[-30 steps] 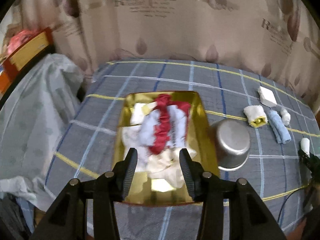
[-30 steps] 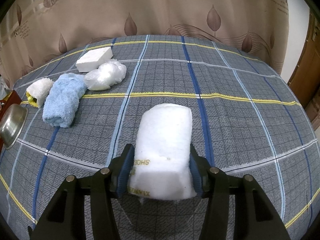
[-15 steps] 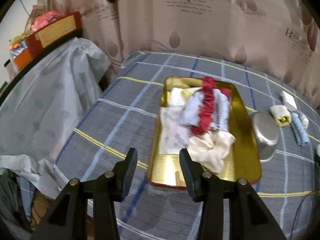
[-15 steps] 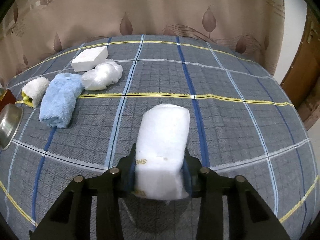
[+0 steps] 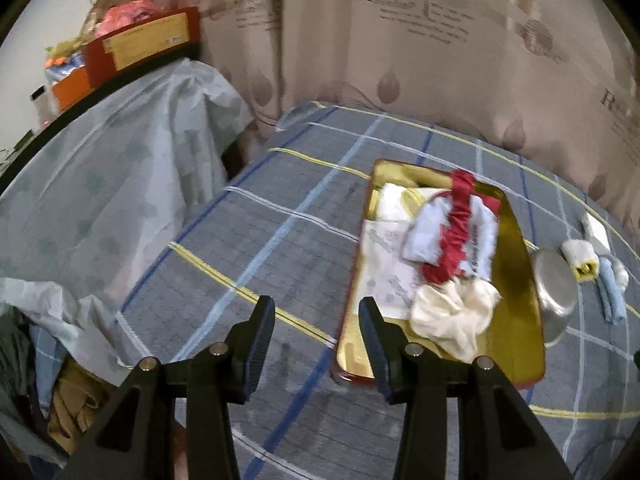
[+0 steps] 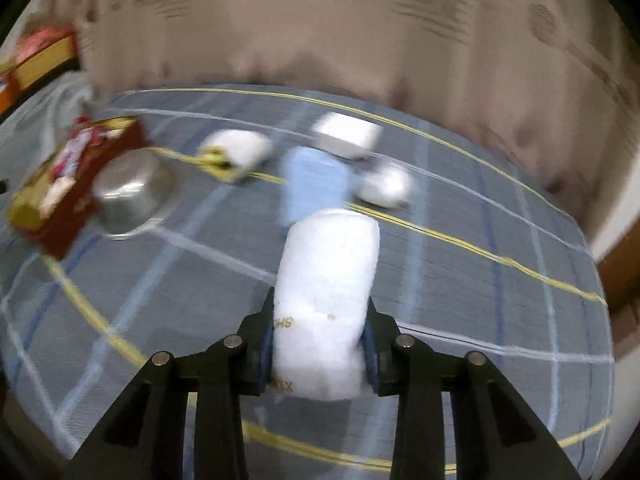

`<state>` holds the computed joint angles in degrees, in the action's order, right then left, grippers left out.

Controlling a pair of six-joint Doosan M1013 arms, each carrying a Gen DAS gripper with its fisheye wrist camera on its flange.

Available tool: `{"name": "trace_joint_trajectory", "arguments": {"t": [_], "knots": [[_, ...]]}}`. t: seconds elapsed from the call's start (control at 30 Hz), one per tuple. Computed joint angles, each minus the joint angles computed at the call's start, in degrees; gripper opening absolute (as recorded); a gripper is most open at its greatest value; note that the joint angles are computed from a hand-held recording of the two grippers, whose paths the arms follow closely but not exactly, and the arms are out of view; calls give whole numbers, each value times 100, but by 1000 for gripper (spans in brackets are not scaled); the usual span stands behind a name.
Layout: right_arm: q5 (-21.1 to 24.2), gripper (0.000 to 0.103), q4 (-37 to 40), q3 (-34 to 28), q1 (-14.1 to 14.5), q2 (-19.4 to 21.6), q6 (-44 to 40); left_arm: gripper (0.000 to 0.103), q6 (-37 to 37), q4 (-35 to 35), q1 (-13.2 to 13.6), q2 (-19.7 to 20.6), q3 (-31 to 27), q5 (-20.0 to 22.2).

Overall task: Organize soft objects
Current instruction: 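Carry the rolled white towel into the gold tray and open the right tool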

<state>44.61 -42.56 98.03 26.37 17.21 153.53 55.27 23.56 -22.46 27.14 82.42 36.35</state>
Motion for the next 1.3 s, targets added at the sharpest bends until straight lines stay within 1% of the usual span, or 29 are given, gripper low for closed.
{"name": "trace_joint_trajectory", "arguments": {"t": [0.17, 0.27, 0.33, 0.4, 0.47, 0.57, 0.77, 0.93, 1.03, 1.1, 1.17, 1.23, 1.3], "knots": [[-405, 32, 498, -496, 192, 282, -930, 44, -109, -191, 96, 0, -5, -22], [-624, 32, 820, -886, 319, 512, -1633, 44, -260, -82, 109, 8, -15, 51], [-701, 32, 968, -1084, 398, 636, -2001, 44, -420, 87, 111, 7, -5, 83], [-785, 32, 1275, -1325, 455, 786, -2535, 44, -451, 37, 137, 9, -2, 83], [-802, 32, 1439, -1511, 502, 901, -2826, 44, -457, -64, 171, 29, -26, 140], [-867, 32, 1765, -1804, 545, 1082, -3263, 44, -520, -46, 200, 82, -96, 373], [-773, 32, 2200, -2439, 580, 1495, -3835, 44, -1119, 273, 282, 117, -104, 561], [-550, 33, 2722, -2988, 532, 1865, -4220, 44, -1110, 36, 352, 156, -142, 687], [-376, 33, 2897, -3271, 526, 2057, -4370, 44, -1051, -51, 365, 176, -154, 708], [-268, 33, 2833, -3456, 551, 2189, -4405, 44, -977, -132, 376, 198, -167, 725], [-183, 34, 2946, -3585, 544, 2282, -4528, 44, -926, -207, 386, 199, -158, 688], [-131, 35, 2987, -3680, 543, 2362, -4530, 44, -894, -237, 388, 200, -153, 663], [-52, 41, 3019, -3779, 543, 2437, -4524, 44, -902, -221, 384, 209, -161, 673]]}}
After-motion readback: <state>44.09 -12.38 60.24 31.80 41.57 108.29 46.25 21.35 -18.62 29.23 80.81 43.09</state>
